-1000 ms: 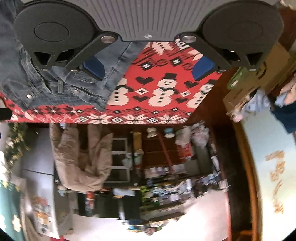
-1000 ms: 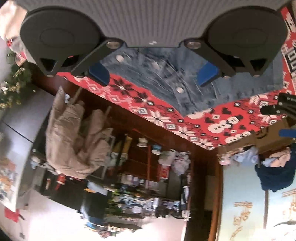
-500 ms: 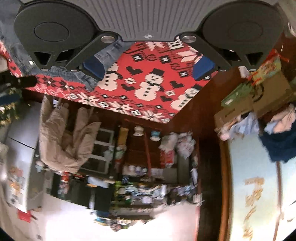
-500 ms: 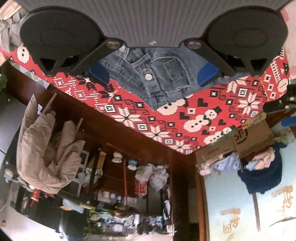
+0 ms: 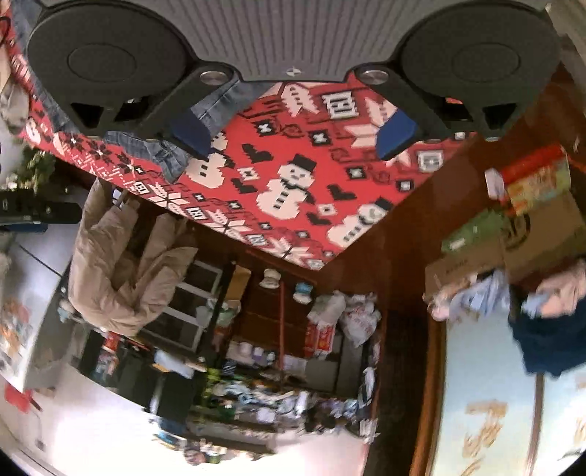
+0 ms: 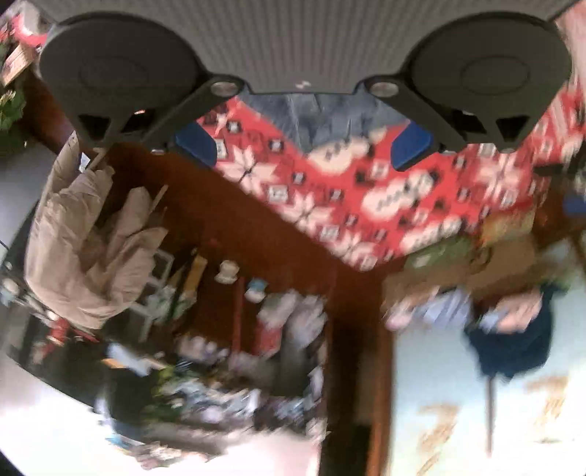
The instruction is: Fold clothes
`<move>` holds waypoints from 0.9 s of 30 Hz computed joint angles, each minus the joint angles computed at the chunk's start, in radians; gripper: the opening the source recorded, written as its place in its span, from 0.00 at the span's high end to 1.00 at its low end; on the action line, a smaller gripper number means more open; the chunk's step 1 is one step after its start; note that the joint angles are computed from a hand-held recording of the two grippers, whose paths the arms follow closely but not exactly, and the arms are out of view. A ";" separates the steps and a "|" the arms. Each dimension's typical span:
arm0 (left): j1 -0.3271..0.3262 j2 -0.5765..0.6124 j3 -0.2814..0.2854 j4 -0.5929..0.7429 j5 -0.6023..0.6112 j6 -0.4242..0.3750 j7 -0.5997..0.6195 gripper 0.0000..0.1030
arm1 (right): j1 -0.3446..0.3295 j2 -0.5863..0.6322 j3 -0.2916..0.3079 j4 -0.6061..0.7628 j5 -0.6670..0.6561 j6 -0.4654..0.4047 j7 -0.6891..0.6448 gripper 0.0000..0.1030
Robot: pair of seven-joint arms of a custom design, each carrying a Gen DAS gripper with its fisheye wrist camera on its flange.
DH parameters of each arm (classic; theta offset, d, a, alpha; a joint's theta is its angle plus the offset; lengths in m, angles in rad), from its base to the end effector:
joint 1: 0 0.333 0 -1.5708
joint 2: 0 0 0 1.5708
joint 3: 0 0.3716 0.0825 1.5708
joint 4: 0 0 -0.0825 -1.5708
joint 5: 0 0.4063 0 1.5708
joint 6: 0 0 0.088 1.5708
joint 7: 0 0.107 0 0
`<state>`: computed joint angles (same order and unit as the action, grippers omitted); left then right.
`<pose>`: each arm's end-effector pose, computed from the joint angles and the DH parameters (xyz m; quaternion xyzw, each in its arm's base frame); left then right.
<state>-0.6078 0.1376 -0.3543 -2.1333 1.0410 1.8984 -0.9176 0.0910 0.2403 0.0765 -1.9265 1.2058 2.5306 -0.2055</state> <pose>0.3768 -0.4226 0.3887 -0.8580 0.2641 -0.2443 0.3665 0.6604 0.0981 0.4404 -0.8661 0.2437 -0.1539 0.4084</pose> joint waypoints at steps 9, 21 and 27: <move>0.102 -0.090 0.028 -0.207 -0.035 0.435 -0.107 0.55 | 0.034 0.245 -0.017 0.327 -0.385 -0.244 0.559 0.38; 0.105 -0.011 0.024 -0.213 -0.001 0.529 0.016 0.62 | 0.075 0.519 -0.010 0.645 -0.633 -0.398 0.921 0.57; 0.071 0.039 0.036 -0.167 0.024 0.465 0.091 0.64 | 0.090 0.560 -0.002 0.681 -0.678 -0.338 0.959 0.57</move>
<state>-0.5365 0.1767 -0.3179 -2.3005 1.0653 2.3636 -0.8265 0.1810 0.8003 0.0750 -1.2457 0.5282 2.1922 0.7531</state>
